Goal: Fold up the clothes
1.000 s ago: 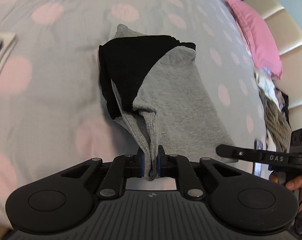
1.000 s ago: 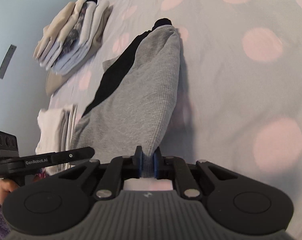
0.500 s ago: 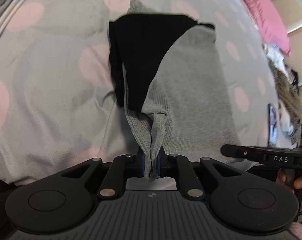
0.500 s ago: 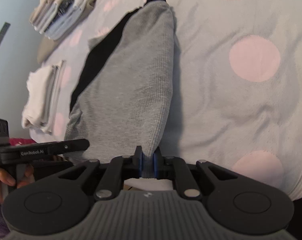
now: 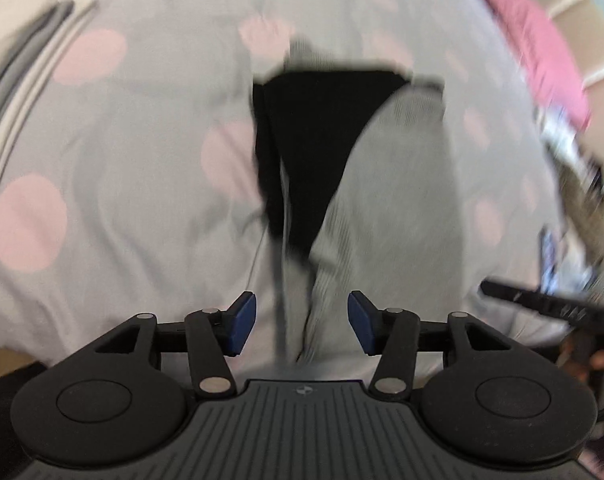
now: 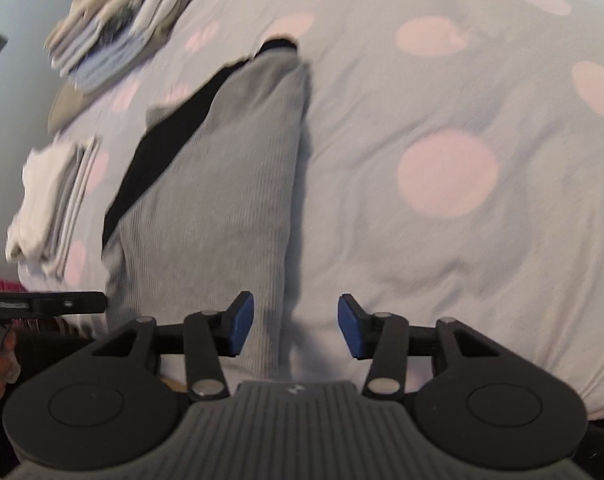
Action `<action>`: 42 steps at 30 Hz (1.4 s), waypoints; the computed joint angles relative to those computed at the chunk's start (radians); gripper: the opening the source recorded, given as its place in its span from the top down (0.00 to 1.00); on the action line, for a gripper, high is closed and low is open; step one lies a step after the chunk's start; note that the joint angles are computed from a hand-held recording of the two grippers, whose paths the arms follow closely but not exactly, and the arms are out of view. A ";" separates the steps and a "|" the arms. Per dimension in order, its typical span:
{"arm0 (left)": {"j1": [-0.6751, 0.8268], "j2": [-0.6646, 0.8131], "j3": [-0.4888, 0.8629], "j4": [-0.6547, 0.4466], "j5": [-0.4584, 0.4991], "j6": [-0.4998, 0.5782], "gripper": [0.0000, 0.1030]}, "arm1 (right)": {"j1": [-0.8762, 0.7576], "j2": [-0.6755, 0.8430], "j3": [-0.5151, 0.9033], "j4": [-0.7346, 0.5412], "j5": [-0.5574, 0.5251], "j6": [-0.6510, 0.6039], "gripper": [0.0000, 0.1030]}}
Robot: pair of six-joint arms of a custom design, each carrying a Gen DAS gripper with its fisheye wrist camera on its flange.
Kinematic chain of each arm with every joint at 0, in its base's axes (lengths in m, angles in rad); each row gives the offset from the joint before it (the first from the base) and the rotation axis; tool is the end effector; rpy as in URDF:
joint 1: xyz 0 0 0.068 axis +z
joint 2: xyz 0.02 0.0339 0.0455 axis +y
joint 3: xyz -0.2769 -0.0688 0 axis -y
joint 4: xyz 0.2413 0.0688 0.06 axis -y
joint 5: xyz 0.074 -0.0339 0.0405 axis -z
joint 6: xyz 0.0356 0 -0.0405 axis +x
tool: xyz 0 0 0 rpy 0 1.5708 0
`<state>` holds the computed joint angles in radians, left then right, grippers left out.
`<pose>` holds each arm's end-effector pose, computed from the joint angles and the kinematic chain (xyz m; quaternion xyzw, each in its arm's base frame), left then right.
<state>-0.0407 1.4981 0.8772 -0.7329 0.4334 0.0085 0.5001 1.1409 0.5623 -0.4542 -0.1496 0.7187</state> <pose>0.2531 -0.0253 0.1943 0.0472 0.9700 -0.2154 0.1023 0.1689 0.0983 0.1897 0.0851 0.9578 0.2108 0.1761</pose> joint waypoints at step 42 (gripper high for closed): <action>0.016 0.454 0.126 0.667 0.149 -0.109 0.89 | -0.251 0.684 0.318 0.524 -0.201 -0.196 0.81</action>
